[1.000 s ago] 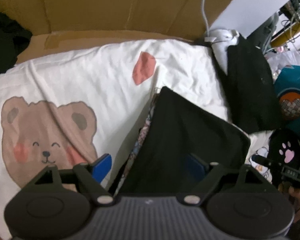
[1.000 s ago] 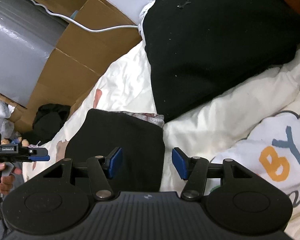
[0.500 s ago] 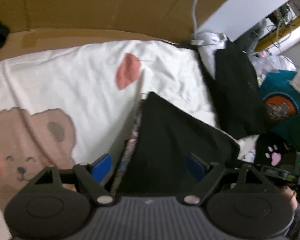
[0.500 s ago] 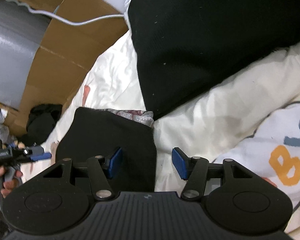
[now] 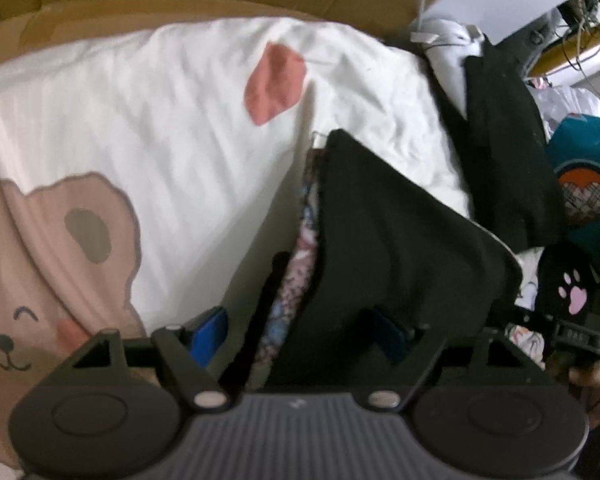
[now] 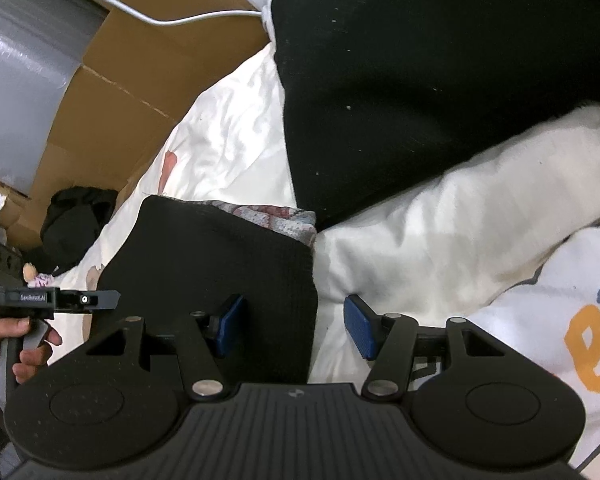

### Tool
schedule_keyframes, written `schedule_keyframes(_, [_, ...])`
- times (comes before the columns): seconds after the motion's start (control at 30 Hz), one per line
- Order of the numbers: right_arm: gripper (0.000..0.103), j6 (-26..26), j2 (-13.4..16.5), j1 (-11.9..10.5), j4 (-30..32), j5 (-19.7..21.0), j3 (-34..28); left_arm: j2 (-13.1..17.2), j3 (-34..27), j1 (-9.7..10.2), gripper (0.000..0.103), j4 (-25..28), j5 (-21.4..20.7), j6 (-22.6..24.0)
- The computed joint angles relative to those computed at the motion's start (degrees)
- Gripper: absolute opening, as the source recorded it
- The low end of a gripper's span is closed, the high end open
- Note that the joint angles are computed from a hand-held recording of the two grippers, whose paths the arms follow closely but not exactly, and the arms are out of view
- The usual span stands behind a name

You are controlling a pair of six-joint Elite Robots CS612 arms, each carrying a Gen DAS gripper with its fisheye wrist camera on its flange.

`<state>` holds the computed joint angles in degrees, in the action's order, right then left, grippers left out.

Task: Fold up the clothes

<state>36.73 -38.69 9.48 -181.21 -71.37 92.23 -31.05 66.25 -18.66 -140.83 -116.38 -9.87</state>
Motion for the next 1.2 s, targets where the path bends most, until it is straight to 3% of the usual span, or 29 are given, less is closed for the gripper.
schedule_keyframes(0.13, [0.062, -1.45, 0.21, 0.24, -1.0, -0.82, 0.01, 0.27, 0.2, 0.16, 0.083, -0.62, -0.96, -1.73])
schedule_keyframes(0.33, [0.062, -2.81, 0.38, 0.65, -1.11, -2.04, -0.43, -0.17, 1.07, -0.39, 0.083, -2.01, 0.82, -1.13])
schedule_keyframes(0.5, [0.063, -2.88, 0.34, 0.33, 0.31, -0.88, -0.8, 0.32, 0.23, -0.66, 0.098, -1.59, 0.82, -0.5])
schedule_keyframes(0.6, [0.071, -4.34, 0.27, 0.45, 1.43, -0.4, -1.11, 0.72, -0.36, -1.02, 0.103, -1.49, 1.24, -0.5])
schedule_keyframes(0.73, [0.091, -6.91, 0.23, 0.92, 2.86, 0.42, -1.59, 0.69, -0.26, -1.51, 0.103, -2.13, 2.93, -0.97])
schedule_keyframes(0.83, [0.095, -8.61, 0.07, 1.54, 4.04, -0.8, -1.86, 0.45, 0.28, -1.7, 0.103, -3.01, 3.82, -1.66])
schedule_keyframes(1.03, [0.096, -5.45, -0.12, 2.51, 3.14, -4.62, -1.61, 0.47, -0.02, -1.75, 0.103, -2.69, 4.24, -2.57])
schedule_keyframes(1.2, [0.101, -0.23, 0.45, 1.59, -2.03, -1.91, -0.39, 0.88, -0.54, -1.56, 0.103, -3.31, 3.67, -7.14])
